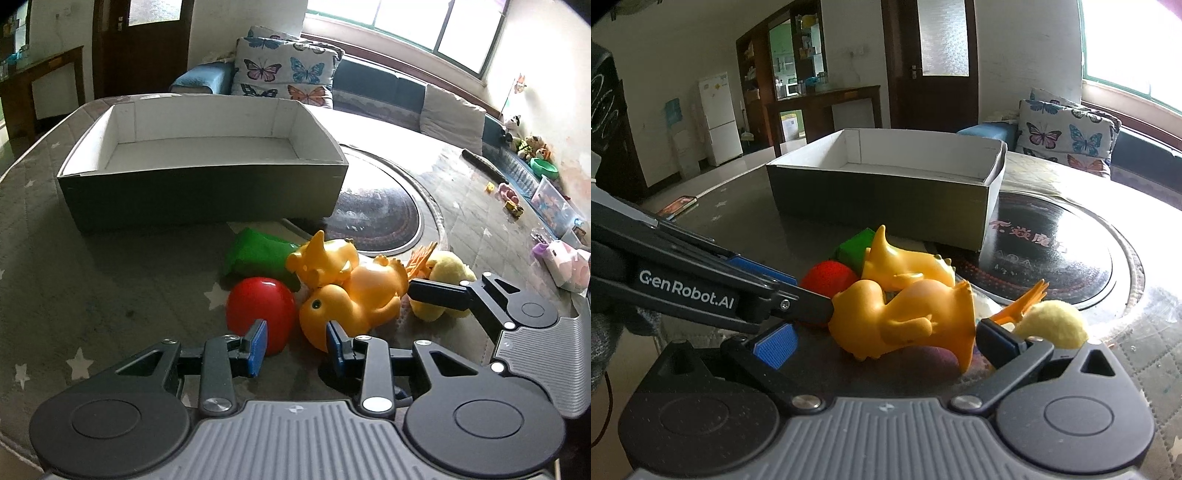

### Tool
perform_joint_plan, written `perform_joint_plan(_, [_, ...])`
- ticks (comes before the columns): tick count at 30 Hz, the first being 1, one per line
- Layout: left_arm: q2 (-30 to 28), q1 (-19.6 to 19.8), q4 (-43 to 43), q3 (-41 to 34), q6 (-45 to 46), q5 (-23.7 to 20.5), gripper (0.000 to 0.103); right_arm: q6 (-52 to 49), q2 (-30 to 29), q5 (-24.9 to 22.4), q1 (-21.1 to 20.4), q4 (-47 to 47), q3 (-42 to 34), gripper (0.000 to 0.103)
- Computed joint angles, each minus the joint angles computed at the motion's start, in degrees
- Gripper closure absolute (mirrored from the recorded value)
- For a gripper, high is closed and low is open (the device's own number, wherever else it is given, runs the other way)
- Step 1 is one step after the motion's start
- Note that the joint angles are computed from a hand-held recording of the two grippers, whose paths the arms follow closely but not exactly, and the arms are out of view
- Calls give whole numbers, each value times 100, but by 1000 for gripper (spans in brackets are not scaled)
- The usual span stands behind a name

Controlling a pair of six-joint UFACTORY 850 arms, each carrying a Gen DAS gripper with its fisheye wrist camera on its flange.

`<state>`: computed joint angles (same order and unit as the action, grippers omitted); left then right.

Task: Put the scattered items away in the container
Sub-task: 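Lower the left gripper around the orange rubber duck and close it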

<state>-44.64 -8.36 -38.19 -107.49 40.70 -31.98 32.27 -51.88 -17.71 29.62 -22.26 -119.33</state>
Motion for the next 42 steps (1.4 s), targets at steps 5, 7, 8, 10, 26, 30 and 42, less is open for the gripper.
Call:
perform_joint_plan(5, [-9, 14, 20, 21, 7, 25, 66, -230, 203, 159, 50, 116, 337, 0])
perform_joint_plan(7, [4, 21, 23, 56, 29, 38, 67, -205, 283, 217, 73, 52, 475, 0])
perform_joint_plan(8, [12, 25, 24, 74, 40, 44, 67, -222, 330, 258, 86, 48, 556, 0])
perform_joint_plan(10, [30, 38, 27, 115, 38, 55, 67, -434, 421, 347, 105, 234, 701, 0])
perform_joint_plan(26, [3, 157, -347, 113, 173, -293, 66, -152, 594, 316, 54, -455, 851, 2])
perform_joint_plan(30, [-25, 181, -434, 74, 189, -409, 66, -1093, 428, 192, -19, 419, 610, 8])
perform_joint_plan(42, [-120, 233, -506, -82, 3, -609, 67, -1907, 612, 302, 9, 1316, 937, 24])
